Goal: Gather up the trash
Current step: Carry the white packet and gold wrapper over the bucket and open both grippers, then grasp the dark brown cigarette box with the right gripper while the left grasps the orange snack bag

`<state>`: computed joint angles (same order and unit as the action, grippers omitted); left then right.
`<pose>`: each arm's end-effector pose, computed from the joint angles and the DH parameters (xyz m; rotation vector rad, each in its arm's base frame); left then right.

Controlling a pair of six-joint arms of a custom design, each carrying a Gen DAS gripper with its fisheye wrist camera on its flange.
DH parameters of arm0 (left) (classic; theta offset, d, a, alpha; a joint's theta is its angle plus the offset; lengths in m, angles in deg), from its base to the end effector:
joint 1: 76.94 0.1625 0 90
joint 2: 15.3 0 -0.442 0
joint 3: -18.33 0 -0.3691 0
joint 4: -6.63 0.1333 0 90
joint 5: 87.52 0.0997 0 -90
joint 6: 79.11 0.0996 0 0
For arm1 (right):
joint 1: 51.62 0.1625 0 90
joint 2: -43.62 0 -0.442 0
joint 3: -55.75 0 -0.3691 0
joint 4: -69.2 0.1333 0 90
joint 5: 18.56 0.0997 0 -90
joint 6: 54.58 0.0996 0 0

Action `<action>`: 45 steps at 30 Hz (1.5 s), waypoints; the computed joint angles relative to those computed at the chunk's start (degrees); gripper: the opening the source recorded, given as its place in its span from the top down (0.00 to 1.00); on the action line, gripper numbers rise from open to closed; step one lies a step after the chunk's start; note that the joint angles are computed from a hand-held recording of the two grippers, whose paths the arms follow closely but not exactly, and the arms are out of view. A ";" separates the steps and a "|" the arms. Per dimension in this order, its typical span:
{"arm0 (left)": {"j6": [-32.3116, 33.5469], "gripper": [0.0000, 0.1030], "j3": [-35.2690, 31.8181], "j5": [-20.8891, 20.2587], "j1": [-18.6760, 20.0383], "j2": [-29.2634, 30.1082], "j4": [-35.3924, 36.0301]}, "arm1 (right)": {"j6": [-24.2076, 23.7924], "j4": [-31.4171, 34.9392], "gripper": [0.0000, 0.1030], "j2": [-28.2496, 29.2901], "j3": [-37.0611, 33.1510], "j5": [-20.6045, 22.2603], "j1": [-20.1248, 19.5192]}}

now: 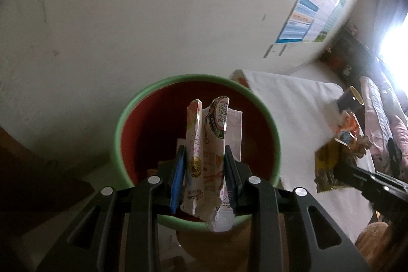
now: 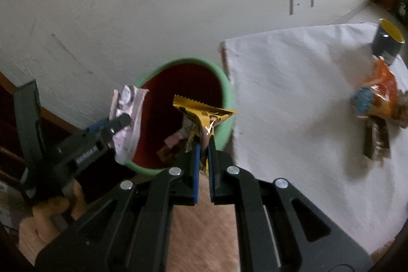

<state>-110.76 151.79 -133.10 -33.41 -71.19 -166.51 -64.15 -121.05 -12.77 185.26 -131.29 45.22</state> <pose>-0.1744 -0.4457 0.1069 0.2730 2.4841 -0.7372 0.1516 -0.4677 0.1411 0.2527 -2.6596 0.6309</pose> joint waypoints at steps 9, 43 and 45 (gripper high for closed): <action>-0.98 0.64 -0.63 -0.24 1.58 0.79 0.59 | 2.66 2.69 0.57 3.36 -4.11 3.04 0.43; -0.41 0.34 -4.04 -1.43 -5.67 5.10 5.99 | -0.72 -7.76 0.55 -9.65 5.77 -13.19 -21.12; 0.53 0.34 -5.28 -2.52 -6.48 6.65 6.25 | -1.76 -8.41 0.55 -12.85 9.71 -9.51 -21.86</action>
